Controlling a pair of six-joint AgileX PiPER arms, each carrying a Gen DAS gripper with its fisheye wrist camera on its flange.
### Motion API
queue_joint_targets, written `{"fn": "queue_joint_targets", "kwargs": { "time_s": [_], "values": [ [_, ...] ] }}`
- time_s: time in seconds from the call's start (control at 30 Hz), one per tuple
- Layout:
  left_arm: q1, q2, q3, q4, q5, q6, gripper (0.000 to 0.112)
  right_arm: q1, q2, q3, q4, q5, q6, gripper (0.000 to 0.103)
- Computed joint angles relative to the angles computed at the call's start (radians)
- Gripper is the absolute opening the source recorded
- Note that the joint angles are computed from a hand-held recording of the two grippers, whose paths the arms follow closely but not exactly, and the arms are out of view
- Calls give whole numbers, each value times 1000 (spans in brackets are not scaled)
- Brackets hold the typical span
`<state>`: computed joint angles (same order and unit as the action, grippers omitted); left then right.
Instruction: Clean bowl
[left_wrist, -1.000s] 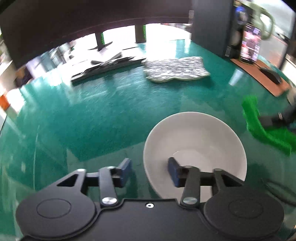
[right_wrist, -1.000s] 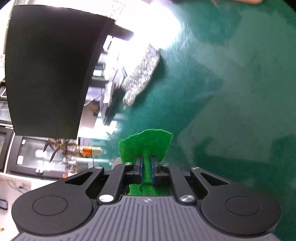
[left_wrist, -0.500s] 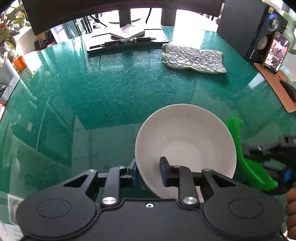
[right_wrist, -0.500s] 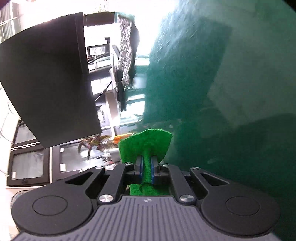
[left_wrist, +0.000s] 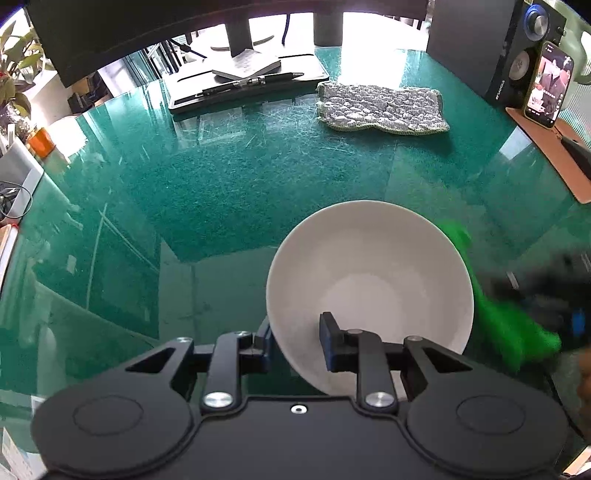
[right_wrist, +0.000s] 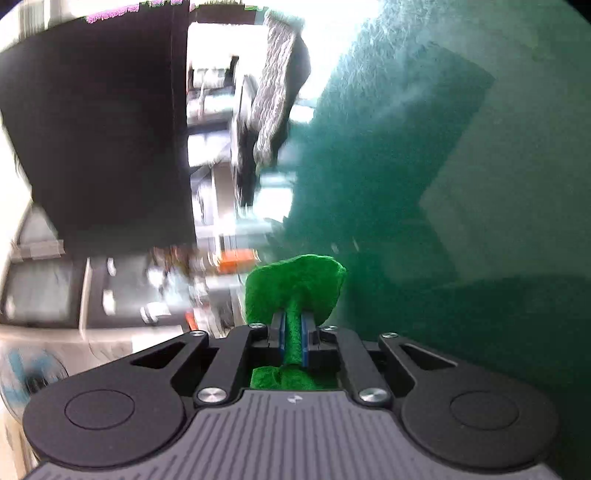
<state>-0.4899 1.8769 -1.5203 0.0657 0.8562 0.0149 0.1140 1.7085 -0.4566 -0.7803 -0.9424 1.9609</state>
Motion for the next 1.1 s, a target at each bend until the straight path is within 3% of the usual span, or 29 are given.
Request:
{"fn": "queue_joint_targets", "kwargs": {
  "time_s": [0.17,0.37,0.43,0.57,0.67,0.73,0.93,1.03,1.1],
  "values": [
    [-16,1,-1,35,2,-19,25,23,-38,78,90,-35,-41,8],
    [-28,-2,5,64,-4,-22,26,32,29,7,89,-74,-2,9],
    [-30,-5,9,69,-7,-23,26,32,44,-53,106,-16,-1,9],
    [-22,-1,1,52,-2,16,26,-10,118,-127,108,-52,3,10],
    [-28,18,-36,61,33,27,27,-19,151,-205,51,-27,25,10],
    [-37,20,-41,84,38,34,28,-10,122,-188,45,-16,-16,10],
    [-47,20,-37,104,30,80,29,-66,62,-45,-65,-99,-20,11],
    [-42,23,-40,86,20,149,29,-64,71,-30,-45,-125,-34,11],
    [-40,27,-46,80,21,172,29,-54,94,-79,-23,-96,-30,11]
  ]
}}
